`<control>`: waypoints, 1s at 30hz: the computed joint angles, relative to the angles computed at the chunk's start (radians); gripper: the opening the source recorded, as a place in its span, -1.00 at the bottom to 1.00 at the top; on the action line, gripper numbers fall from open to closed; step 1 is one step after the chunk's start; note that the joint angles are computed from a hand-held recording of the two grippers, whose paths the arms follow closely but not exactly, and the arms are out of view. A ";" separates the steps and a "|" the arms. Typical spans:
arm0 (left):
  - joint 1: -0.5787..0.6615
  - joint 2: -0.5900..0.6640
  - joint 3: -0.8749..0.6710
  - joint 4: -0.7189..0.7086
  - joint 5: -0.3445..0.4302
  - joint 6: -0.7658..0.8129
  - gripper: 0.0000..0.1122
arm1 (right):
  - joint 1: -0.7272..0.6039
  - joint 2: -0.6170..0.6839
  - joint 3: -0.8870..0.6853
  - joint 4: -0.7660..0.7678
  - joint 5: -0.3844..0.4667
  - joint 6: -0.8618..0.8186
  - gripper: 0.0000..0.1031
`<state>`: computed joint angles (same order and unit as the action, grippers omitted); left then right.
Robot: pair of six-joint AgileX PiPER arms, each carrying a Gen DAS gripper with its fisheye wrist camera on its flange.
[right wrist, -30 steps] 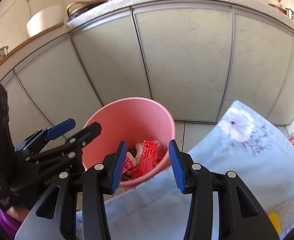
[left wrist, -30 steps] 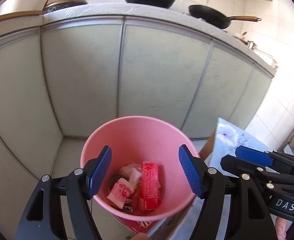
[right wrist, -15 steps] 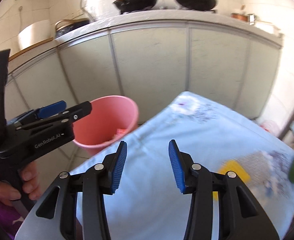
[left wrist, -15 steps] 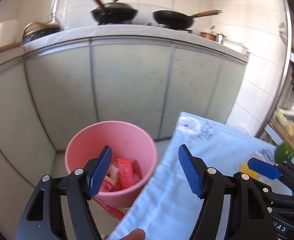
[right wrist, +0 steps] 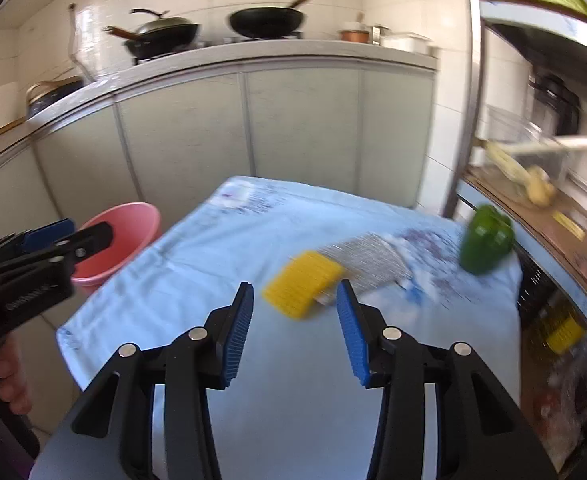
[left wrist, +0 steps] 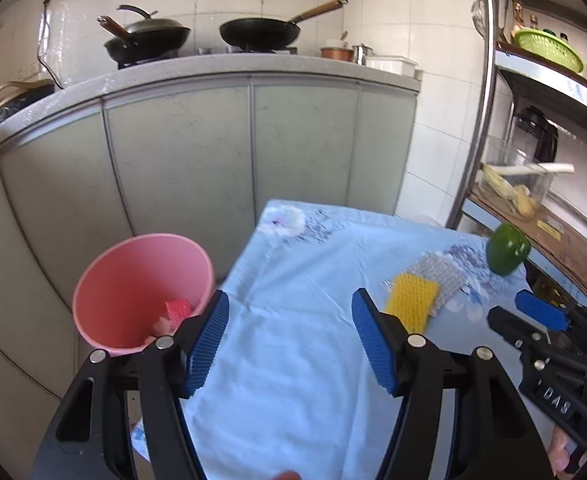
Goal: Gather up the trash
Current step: 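Move both empty tools back over the table toward the sponge and scrubber, then grasp the yellow mesh sponge with the left tool while the right tool grasps the silver scrubbing pad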
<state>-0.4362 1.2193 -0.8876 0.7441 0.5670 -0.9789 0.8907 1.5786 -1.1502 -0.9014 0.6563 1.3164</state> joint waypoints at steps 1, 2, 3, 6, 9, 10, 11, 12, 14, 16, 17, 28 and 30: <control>0.000 0.011 0.000 -0.019 -0.013 0.018 0.08 | -0.014 -0.019 0.036 0.003 -0.008 0.018 -0.14; -0.002 0.024 0.001 -0.045 -0.026 0.040 0.08 | -0.022 -0.032 0.062 0.002 -0.011 0.034 -0.14; -0.003 0.042 -0.005 -0.089 -0.038 0.082 0.08 | -0.032 -0.046 0.091 -0.002 -0.014 0.052 -0.14; -0.003 0.091 -0.028 -0.218 -0.066 0.218 0.08 | -0.083 -0.079 0.165 0.042 -0.079 0.047 -0.14; -0.004 0.143 -0.058 -0.341 -0.106 0.350 0.08 | -0.110 -0.078 0.189 0.045 -0.106 0.054 -0.14; 0.008 0.159 -0.069 -0.407 -0.118 0.425 0.08 | -0.121 -0.070 0.190 0.039 -0.115 0.056 -0.14; 0.010 0.184 -0.090 -0.447 -0.120 0.472 0.08 | -0.123 -0.064 0.180 0.049 -0.115 0.048 -0.14; 0.010 0.211 -0.112 -0.480 -0.128 0.513 0.08 | -0.139 -0.058 0.176 0.069 -0.132 0.024 -0.14; 0.024 0.261 -0.156 -0.601 -0.135 0.652 0.10 | -0.168 -0.043 0.172 0.092 -0.161 0.002 -0.14; 0.033 0.325 -0.210 -0.694 -0.128 0.761 0.10 | -0.204 -0.020 0.163 0.143 -0.195 -0.049 -0.14; 0.038 0.360 -0.238 -0.743 -0.122 0.819 0.10 | -0.220 -0.014 0.163 0.165 -0.211 -0.071 -0.14; 0.111 0.711 -0.550 -0.958 -0.007 1.058 0.13 | -0.319 0.074 0.111 0.371 -0.320 -0.331 -0.14; 0.123 0.741 -0.574 -1.004 0.016 1.095 0.13 | -0.325 0.092 0.090 0.392 -0.322 -0.360 -0.14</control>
<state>-0.3131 1.9607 -1.4620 -0.2604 0.5828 0.1158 0.5656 1.6704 -1.0603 -0.5094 0.3348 0.9568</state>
